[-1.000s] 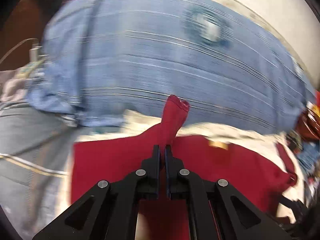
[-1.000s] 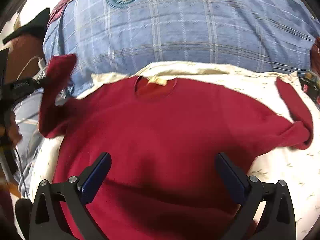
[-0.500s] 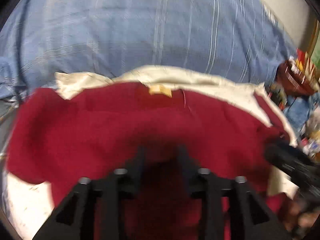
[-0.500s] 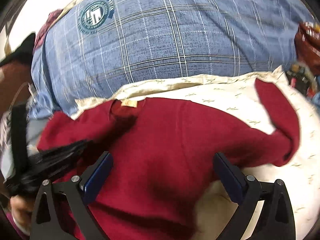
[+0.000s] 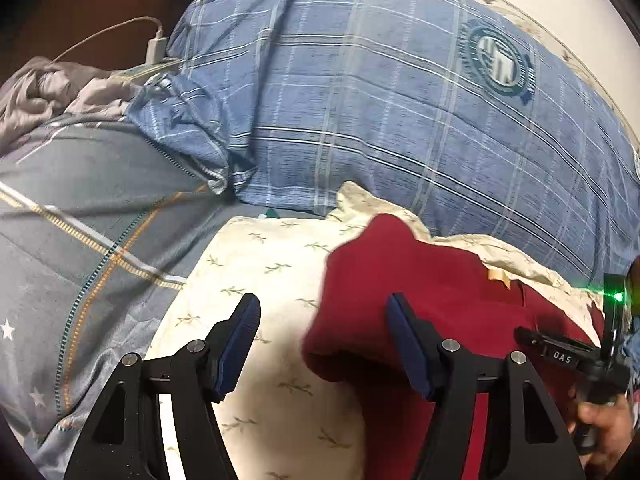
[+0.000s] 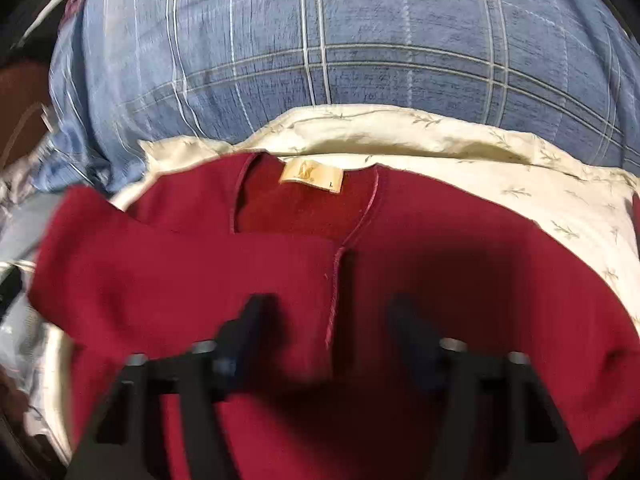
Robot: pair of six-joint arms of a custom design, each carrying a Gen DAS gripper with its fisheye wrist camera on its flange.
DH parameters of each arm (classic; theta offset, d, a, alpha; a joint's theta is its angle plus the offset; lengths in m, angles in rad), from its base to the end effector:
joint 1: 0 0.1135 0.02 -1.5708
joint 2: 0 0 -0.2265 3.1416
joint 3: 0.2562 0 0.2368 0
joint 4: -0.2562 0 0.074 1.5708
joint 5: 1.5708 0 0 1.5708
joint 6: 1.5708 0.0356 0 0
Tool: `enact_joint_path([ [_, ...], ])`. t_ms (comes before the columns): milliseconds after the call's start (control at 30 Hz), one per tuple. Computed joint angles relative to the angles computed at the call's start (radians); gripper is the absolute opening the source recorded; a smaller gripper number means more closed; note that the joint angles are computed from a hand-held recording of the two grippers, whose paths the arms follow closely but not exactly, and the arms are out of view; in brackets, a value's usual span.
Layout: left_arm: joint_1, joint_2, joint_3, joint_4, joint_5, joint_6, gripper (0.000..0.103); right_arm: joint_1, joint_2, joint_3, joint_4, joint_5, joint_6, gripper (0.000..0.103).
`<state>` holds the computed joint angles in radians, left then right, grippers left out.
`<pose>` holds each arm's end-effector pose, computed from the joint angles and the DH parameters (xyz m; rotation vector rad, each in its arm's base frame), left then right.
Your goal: Fold small clothes
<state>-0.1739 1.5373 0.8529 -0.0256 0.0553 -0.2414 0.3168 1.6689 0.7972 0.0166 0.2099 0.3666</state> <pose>0.3059 -0.0557 0.1701 -0.0483 2.2947 -0.2793 0.2940 0.0886 0.1201 0.1543 2.3970 0.0625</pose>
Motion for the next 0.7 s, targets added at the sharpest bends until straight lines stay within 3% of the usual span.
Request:
enact_joint_path([
  [33, 0.001, 0.034, 0.019, 0.022, -0.011, 0.006, 0.064, 0.0, -0.009, 0.004, -0.011, -0.011, 0.002, 0.007],
  [133, -0.02, -0.002, -0.006, 0.021, -0.038, -0.021, 0.065, -0.016, -0.146, -0.089, 0.023, -0.033, 0.011, 0.005],
  [233, -0.042, -0.06, -0.045, 0.011, -0.055, -0.04, 0.065, -0.035, -0.391, -0.215, -0.028, 0.068, -0.01, 0.005],
  [300, -0.063, -0.126, -0.1, 0.016, -0.067, -0.023, 0.065, -0.1, -0.496, -0.257, -0.086, 0.076, -0.013, 0.005],
  [333, -0.081, -0.207, -0.151, -0.036, -0.095, -0.044, 0.065, -0.135, -0.514, -0.26, -0.112, 0.074, -0.015, 0.005],
  [367, -0.09, -0.239, -0.185, -0.012, -0.085, -0.028, 0.065, -0.182, -0.516, -0.272, -0.123, 0.06, -0.019, 0.005],
  [433, -0.124, -0.216, -0.173, -0.032, -0.093, -0.037, 0.065, -0.221, -0.443, -0.261, -0.129, 0.048, -0.027, 0.006],
  [500, -0.167, -0.188, -0.162, -0.032, -0.118, -0.038, 0.065, -0.23, -0.378, -0.24, -0.144, 0.065, -0.023, 0.011],
  [567, -0.193, -0.172, -0.147, -0.043, -0.135, -0.013, 0.065, -0.233, -0.408, -0.256, -0.155, 0.076, -0.012, 0.019],
  [633, -0.213, -0.137, -0.132, -0.042, -0.158, 0.001, 0.065, -0.191, -0.519, -0.304, -0.147, 0.13, 0.018, 0.047],
  [700, -0.226, -0.072, -0.09, -0.057, -0.186, 0.007, 0.065, -0.103, -0.553, -0.301, -0.138, 0.159, 0.021, 0.051],
])
